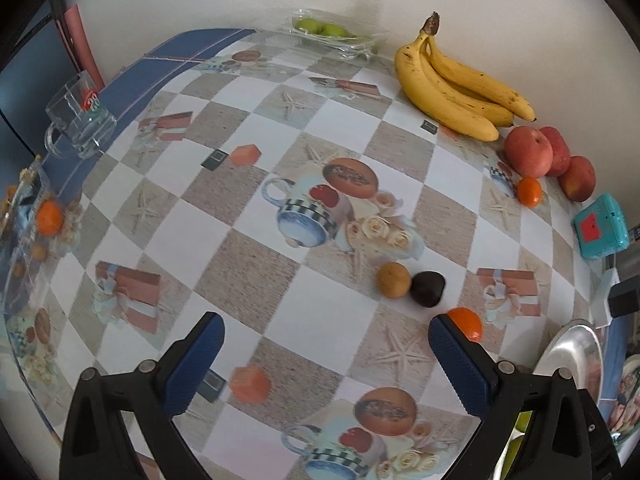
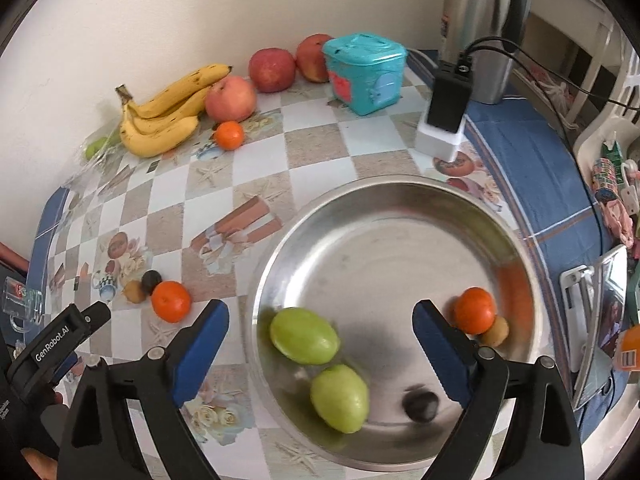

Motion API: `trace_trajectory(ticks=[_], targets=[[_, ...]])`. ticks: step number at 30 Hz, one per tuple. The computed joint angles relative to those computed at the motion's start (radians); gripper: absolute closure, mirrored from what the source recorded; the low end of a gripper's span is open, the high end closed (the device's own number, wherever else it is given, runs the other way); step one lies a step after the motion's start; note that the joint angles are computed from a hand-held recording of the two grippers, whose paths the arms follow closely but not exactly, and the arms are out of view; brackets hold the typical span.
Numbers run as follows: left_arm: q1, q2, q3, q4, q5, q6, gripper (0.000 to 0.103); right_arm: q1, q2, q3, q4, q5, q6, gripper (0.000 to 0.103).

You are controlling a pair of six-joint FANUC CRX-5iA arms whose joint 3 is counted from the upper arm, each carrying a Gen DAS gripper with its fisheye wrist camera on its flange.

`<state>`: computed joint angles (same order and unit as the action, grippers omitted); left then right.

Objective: Organize fruits
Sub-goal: 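Withdraw both open tools from the bowl toward the remaining kiwi and mandarin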

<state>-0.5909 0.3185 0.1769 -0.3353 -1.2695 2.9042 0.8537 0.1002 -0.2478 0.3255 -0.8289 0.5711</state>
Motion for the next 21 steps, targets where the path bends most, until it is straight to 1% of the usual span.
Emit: trace_trajectory(ticks=[8,21], targets=[[0.012,-0.032,-0.016,-0.035,-0.039,-0.031,0.0,0.041,0.053,0.055,-0.004,-0.03,0.007,0.01],[0.04,-0.101,-0.064,-0.083,-0.07,-0.042,0.0,0.116,0.131,0.14,-0.005,-0.054,0.037,0.01]])
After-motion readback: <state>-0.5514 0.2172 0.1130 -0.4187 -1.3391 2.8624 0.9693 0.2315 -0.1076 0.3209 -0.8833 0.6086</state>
